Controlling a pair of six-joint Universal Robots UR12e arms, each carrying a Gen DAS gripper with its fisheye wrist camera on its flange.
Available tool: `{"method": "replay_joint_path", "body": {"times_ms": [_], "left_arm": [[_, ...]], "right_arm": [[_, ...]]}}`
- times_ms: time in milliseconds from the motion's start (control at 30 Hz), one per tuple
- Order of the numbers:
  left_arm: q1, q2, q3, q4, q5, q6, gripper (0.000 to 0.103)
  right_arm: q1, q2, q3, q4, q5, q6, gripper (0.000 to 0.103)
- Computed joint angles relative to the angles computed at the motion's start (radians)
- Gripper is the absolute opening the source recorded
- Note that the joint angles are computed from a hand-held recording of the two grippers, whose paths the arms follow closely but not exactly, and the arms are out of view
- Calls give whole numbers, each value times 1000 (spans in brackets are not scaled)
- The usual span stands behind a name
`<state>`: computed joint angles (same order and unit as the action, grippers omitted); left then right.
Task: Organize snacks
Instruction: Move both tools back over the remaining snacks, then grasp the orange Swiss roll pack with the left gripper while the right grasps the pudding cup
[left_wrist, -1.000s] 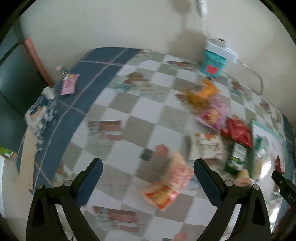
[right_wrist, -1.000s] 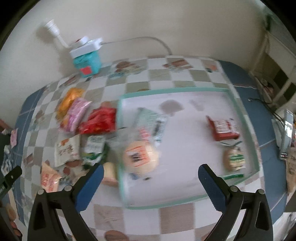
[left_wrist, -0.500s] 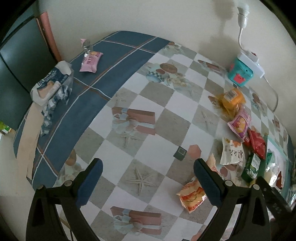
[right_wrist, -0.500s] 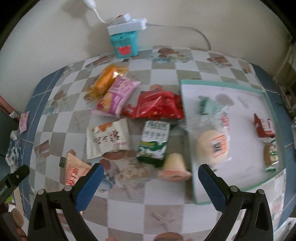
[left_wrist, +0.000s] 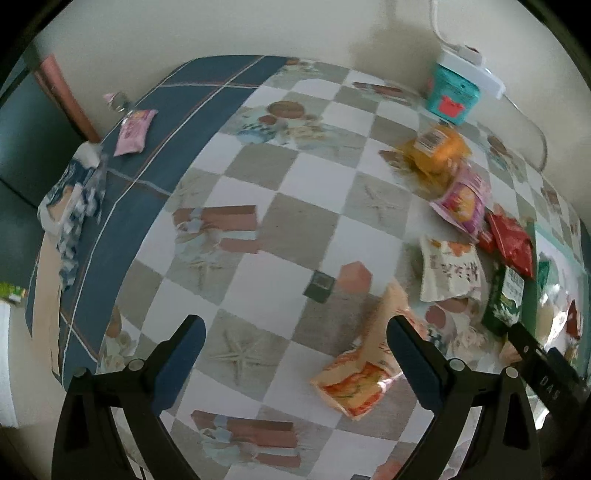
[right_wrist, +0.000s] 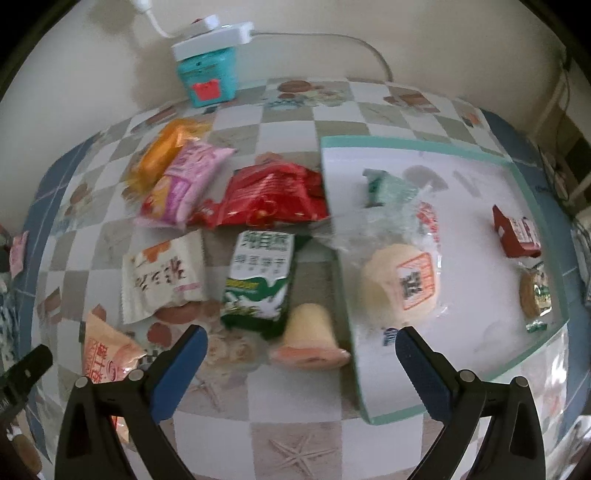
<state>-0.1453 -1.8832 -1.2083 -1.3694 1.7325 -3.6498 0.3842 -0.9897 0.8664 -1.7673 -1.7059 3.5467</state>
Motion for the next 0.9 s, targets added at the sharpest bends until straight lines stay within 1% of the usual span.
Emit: {"method": "replay_joint_path", "body": {"times_ms": [67, 133, 233, 400, 433, 533, 600, 667, 700, 767, 833, 900], "left_arm": [[-8, -11, 12, -15, -1, 21, 99], [-15, -25, 24, -35, -21, 47, 99], [-22, -42, 41, -64, -39, 64, 99], [-38, -69, 68, -121, -41, 104, 99], [-40, -72, 70, -128, -39, 111, 99], [-46, -78, 78, -144, -39, 117, 99], [-51, -79, 80, -144, -35, 117, 98], [-53, -80, 82, -143, -35, 119, 96], [-53, -80, 82, -144, -38, 116, 95], [-53, -82, 85, -150, -55, 108, 82], [-49, -81, 84, -154, -84, 102, 78], [-50, -83, 85, -162, -82, 102, 76]], "right_arm": [[-2, -1, 2, 9, -13, 2, 103], [-6, -2, 5, 15, -9, 4, 103], [-7, -1, 3, 21, -8, 4, 103], [-6, -1, 5, 21, -5, -11, 102], [-6, -2, 6, 16, -1, -16, 100], [-5, -5, 13, -2, 19, -38, 87], [-4, -7, 16, -15, 36, -48, 84], [-5, -9, 19, -27, 60, -60, 76], [-5, -9, 18, -28, 66, -64, 74], [-5, -9, 17, -27, 78, -71, 68], [-5, -7, 16, -29, 84, -81, 65], [-8, -4, 15, -22, 91, -79, 64]]}}
